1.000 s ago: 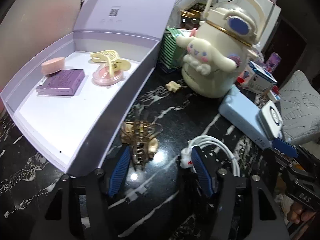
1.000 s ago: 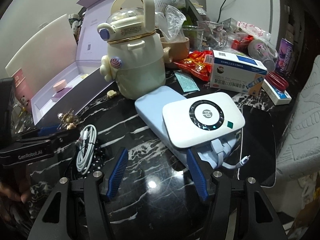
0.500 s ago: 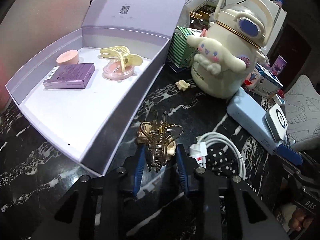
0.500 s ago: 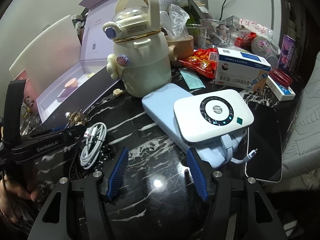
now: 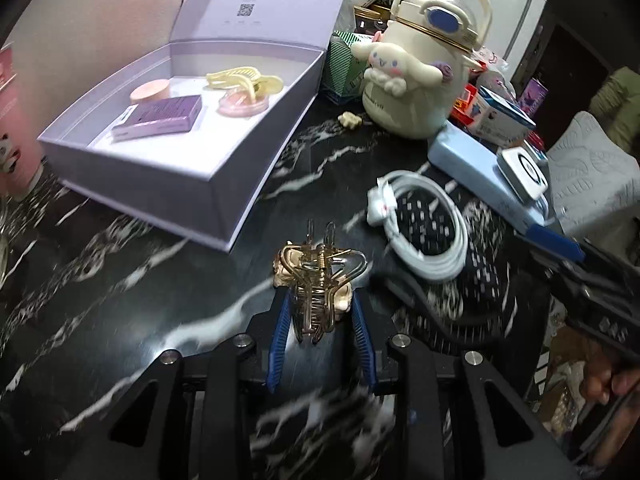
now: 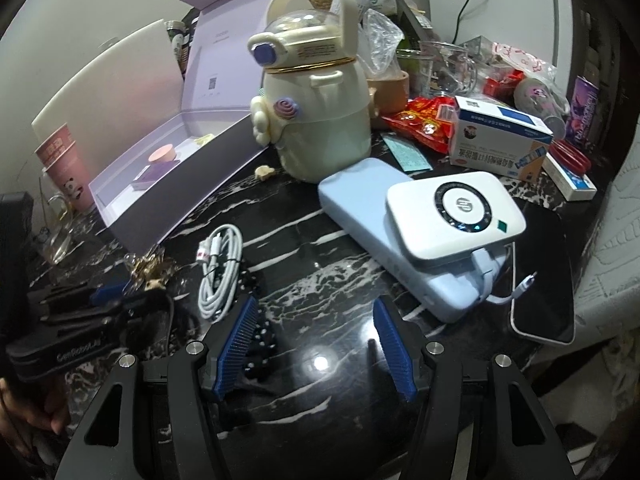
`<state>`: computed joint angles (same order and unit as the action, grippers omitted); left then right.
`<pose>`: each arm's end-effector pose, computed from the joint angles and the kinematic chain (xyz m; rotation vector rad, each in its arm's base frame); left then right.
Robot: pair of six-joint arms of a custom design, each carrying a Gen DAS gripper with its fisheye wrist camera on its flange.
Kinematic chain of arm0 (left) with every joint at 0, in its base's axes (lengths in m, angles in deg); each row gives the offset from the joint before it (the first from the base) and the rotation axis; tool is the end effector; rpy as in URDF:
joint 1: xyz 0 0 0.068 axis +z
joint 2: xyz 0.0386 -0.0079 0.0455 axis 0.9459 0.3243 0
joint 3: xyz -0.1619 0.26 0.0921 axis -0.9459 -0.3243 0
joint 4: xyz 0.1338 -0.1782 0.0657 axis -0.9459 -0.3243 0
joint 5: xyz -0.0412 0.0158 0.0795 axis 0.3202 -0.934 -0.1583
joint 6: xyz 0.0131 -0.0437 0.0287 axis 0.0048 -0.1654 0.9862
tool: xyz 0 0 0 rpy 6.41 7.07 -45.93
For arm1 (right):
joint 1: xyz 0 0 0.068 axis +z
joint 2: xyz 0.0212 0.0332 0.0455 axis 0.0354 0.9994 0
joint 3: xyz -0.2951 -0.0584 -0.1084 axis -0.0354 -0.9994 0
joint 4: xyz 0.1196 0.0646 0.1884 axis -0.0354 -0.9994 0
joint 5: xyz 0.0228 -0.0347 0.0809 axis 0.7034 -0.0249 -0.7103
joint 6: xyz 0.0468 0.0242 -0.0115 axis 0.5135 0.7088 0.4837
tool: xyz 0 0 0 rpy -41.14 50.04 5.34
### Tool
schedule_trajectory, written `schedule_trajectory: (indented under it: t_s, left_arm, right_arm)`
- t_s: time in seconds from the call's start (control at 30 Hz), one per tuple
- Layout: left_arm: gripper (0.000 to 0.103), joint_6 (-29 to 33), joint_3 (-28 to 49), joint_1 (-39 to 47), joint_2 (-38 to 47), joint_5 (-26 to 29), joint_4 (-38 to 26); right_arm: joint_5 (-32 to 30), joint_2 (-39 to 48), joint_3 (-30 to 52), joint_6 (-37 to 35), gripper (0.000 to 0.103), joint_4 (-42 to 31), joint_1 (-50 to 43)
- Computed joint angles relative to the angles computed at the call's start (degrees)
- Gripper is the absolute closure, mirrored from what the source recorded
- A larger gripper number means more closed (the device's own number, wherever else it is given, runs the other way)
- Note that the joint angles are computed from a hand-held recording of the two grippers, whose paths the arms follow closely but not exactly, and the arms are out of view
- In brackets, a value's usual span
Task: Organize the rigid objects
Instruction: 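Grasp the gold metal claw clip with left tool while right tool grasps the black polka-dot scrunchie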
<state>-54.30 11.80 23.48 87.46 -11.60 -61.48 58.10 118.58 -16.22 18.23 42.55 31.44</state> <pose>0.1899 -0.1999 0.1359 0.3487 2.5453 -0.3302 0.1687 0.0869 0.1263 0.0039 2.3887 0.2113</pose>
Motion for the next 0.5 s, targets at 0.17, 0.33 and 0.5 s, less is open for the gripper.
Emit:
schedule_trajectory:
  t_s: [0.17,0.33,0.5]
  left_arm:
    - [0.073,1.73,-6.11,0.31,-2.15,1.36,5.92]
    - [0.072,4.06,-7.37,1.7,-1.89,3.24,8.63]
    - [0.068,6.86,-6.2,1.67,-1.46,2.62,7.55]
  right_arm:
    - [1.61,1.24,1.51,1.51,0.042,-0.79,4.14]
    - [2.72,3.06,4.42,1.16,0.042,-2.17,6.65]
    - [1.64,5.58,7.69,-1.35,0.034,-2.4,6.26]
